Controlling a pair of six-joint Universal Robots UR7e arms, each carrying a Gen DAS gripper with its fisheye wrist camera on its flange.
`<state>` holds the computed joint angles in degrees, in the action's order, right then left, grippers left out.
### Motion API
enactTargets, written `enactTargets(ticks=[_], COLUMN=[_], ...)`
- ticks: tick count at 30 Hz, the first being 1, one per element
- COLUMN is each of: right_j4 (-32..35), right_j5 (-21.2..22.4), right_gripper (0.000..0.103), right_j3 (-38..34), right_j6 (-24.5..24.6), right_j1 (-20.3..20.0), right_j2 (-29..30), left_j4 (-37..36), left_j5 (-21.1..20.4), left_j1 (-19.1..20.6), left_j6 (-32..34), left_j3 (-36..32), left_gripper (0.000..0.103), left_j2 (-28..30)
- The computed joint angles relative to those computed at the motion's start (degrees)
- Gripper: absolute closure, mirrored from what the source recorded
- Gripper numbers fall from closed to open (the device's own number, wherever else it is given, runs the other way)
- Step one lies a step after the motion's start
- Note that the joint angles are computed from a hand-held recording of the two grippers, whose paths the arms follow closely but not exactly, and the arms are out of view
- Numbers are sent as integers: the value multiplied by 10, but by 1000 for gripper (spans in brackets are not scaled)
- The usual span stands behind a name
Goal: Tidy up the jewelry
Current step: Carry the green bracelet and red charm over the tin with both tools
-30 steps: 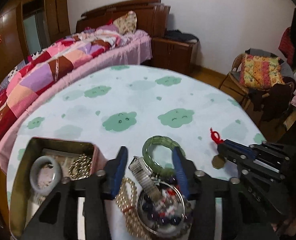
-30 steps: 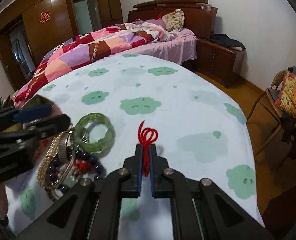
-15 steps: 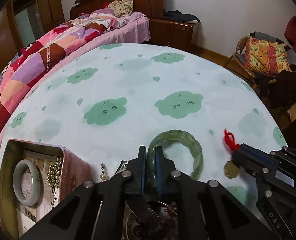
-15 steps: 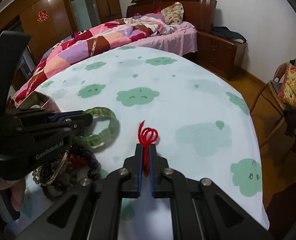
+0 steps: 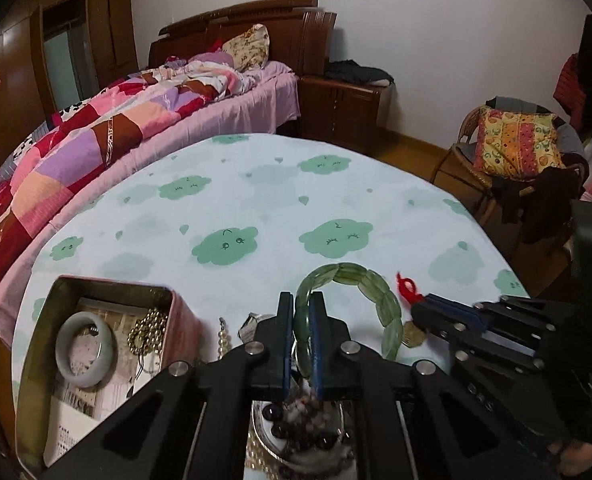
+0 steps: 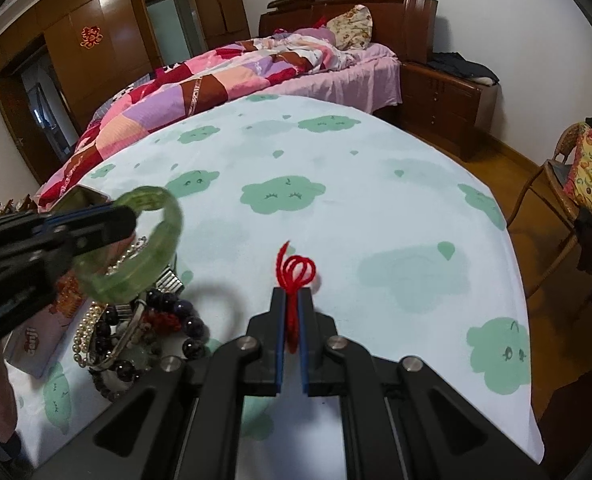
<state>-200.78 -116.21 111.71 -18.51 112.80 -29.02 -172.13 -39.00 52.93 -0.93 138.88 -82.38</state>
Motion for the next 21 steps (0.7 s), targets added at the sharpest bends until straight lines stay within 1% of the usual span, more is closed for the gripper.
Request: enactTargets(ticks=[8,21], right_j4=[-19,-53], right_j5=[14,28], right_gripper=[95,95], right_j3=[5,12], right_j6=[-13,-34], right_j1=[0,1], right_j2=[1,5], left_j4=[-13,-43], left_j5=[8,24], left_j1=[-20,-40], left_j6=[-9,-11], left_j3=[32,62], left_gripper=[96,96], left_j2=[-23,-39])
